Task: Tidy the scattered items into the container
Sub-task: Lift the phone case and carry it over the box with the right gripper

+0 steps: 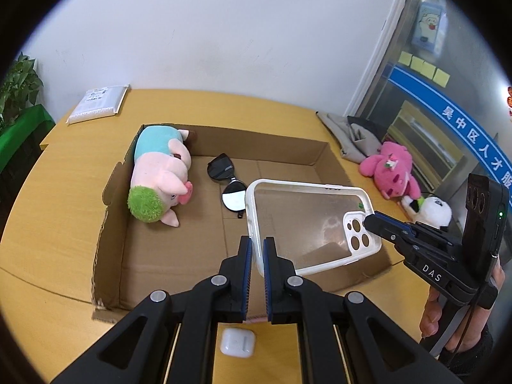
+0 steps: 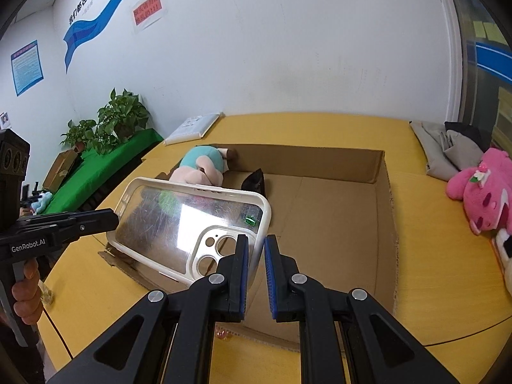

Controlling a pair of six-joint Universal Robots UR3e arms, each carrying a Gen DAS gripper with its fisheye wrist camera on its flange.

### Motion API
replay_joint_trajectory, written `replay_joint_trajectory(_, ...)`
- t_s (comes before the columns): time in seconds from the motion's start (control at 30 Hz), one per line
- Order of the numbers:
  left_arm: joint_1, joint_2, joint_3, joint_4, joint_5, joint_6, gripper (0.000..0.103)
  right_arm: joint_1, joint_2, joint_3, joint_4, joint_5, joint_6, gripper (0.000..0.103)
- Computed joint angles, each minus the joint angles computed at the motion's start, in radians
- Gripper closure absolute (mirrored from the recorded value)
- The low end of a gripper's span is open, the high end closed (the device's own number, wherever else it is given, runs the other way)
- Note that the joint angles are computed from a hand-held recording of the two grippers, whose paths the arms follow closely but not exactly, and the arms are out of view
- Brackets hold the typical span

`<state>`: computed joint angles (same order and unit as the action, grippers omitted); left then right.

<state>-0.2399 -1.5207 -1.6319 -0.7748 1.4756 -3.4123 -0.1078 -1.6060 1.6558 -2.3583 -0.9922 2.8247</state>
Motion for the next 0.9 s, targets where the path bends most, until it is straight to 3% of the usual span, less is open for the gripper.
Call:
replay_joint_trajectory(0.37, 0.131, -0.059, -0.041, -0.001, -0.079, 0.071, 0.097, 0.11, 0.278, -0.203, -0.012, -0.063, 0.053, 0.092)
replay_joint_trajectory(0.9, 0.295, -0.007, -0.193, -0.043, -0.128, 0.17, 0.097, 0.267, 0.511, -0.438, 0.142, -0.137, 0.142, 0.091)
